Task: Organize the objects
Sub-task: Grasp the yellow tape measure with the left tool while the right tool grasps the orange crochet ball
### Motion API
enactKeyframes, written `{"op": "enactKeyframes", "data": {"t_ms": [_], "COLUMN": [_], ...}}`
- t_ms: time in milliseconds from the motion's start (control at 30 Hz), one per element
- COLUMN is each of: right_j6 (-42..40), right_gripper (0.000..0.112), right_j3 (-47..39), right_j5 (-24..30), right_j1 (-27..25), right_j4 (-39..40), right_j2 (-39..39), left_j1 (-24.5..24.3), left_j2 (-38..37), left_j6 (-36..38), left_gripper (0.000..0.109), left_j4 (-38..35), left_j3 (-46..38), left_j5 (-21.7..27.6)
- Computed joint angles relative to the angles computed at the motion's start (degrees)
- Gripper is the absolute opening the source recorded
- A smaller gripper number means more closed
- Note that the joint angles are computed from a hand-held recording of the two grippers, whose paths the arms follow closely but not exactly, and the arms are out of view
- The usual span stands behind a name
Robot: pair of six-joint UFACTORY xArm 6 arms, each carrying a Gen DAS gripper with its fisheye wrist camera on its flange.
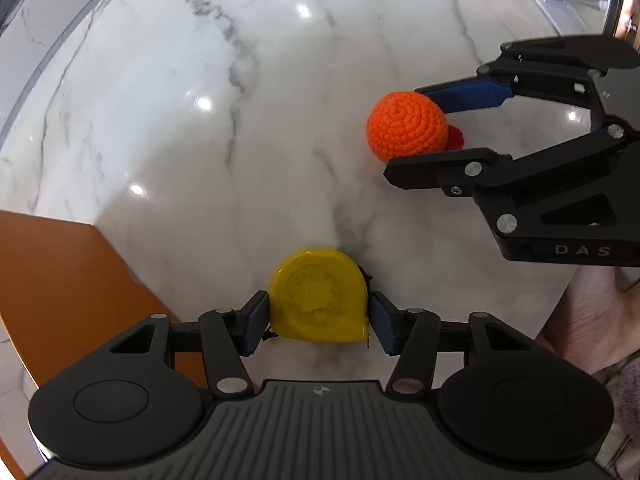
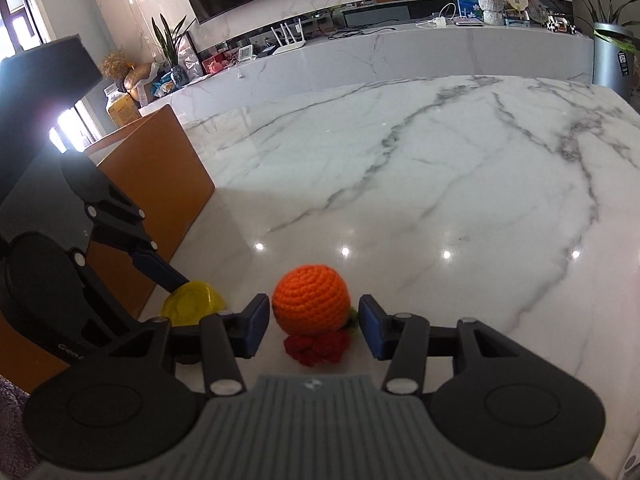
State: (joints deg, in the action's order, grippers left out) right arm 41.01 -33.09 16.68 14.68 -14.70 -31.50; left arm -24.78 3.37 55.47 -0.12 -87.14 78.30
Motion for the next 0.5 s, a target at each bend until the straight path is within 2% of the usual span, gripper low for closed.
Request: {"op": "enactKeyframes", "data": {"t_ms": [100, 233, 500], "right_j6": [1.24, 3.21, 9.62], "right_gripper": [0.047, 0.046, 0.042], "right_j3": [-0.31, -1.02, -2.07], "right_j5": [0.47, 2.14, 4.87], "right_j1": [0.12, 0.85, 1.98], "right_j4": [-1.22, -4.79, -10.86], "right_j2": [0.09, 0.20, -0.66], "left_j1": [1.00, 1.53, 4.97], "left_j2": [0.52, -1.93, -8.33], "left_j6": [-2.89, -4.38, -4.12], "left_gripper": [0.062, 0.062, 0.062], "left_j4": [-1.92, -2.76, -11.66], "left_j3": [-0.73, 2.50, 6.10], "left_j5": [0.38, -2.09, -3.96]}}
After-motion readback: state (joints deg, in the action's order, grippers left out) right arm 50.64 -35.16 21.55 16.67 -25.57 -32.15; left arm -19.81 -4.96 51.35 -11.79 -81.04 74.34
